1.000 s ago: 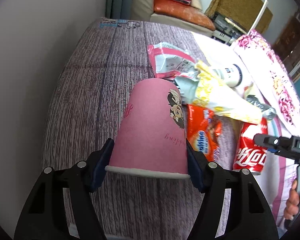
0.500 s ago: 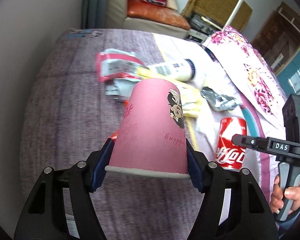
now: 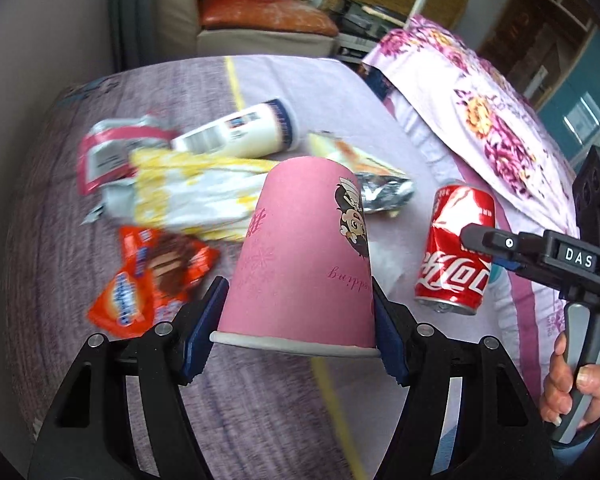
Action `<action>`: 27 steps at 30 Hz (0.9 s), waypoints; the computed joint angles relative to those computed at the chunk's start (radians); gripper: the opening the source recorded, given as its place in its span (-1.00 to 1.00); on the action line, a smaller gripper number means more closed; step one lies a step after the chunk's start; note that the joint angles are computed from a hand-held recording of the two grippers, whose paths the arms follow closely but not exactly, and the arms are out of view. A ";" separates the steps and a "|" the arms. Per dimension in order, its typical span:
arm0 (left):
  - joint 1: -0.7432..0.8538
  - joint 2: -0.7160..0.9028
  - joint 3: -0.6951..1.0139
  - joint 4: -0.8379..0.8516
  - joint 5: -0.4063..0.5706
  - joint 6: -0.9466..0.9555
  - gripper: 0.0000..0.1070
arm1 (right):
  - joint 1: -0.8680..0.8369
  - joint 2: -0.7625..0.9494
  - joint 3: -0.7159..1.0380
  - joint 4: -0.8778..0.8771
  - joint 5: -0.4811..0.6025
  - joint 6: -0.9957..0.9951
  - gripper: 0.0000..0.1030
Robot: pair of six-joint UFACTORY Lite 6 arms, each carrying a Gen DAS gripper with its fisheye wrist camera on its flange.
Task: Collect trash
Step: 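Drop the pink cup into the teal bin with the left tool while the right tool drops the can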
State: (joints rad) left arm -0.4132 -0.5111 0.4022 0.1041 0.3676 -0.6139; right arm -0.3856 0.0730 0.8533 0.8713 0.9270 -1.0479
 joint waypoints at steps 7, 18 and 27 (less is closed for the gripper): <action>-0.154 0.244 0.183 0.208 -0.020 -0.253 0.28 | -0.123 0.105 0.098 0.014 0.050 -0.054 -0.13; -0.314 0.652 0.587 0.262 0.027 -0.293 0.28 | -0.372 0.333 0.365 0.054 0.106 -0.103 -0.13; -0.390 0.965 0.943 0.142 0.069 -0.162 0.28 | -0.479 0.548 0.632 0.033 0.143 -0.055 -0.13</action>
